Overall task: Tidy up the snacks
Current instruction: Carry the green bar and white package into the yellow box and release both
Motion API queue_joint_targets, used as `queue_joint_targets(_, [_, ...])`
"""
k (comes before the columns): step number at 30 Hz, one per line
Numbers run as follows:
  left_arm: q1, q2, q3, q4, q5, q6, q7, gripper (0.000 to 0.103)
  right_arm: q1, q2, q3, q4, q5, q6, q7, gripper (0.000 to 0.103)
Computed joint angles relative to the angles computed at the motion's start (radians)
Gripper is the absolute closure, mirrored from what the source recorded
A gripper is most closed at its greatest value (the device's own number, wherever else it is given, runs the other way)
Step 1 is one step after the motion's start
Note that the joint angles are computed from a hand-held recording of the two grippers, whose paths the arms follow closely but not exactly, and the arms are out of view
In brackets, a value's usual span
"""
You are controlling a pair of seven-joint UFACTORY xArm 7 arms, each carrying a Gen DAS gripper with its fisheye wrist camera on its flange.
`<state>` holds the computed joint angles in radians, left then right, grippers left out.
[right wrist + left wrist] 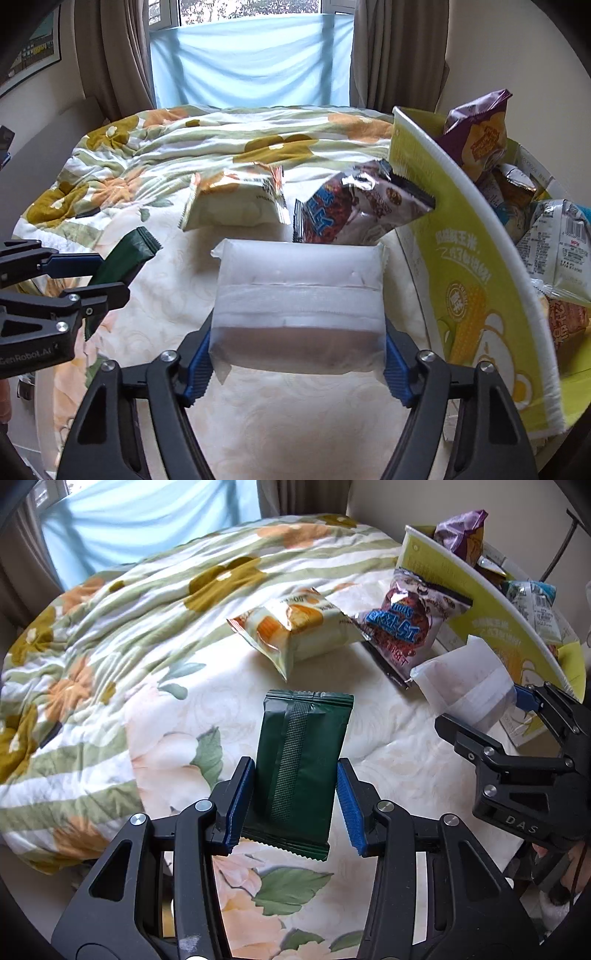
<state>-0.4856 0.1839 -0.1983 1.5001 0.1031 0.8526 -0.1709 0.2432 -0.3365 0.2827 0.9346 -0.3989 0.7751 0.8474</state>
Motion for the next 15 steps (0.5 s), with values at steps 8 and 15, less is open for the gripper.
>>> queue_joint_targets(8, [-0.031,0.015,-0.010,0.177,0.022,0.083,0.002,0.062,-0.003,-0.133,-0.024,0.062,0.081,0.101,-0.038,0.031])
queue_joint_targets(15, [-0.162,0.167,-0.003,0.511,0.102,0.184,-0.097,0.062,-0.063,-0.307,-0.104,0.041,0.174,0.178,-0.165,0.031])
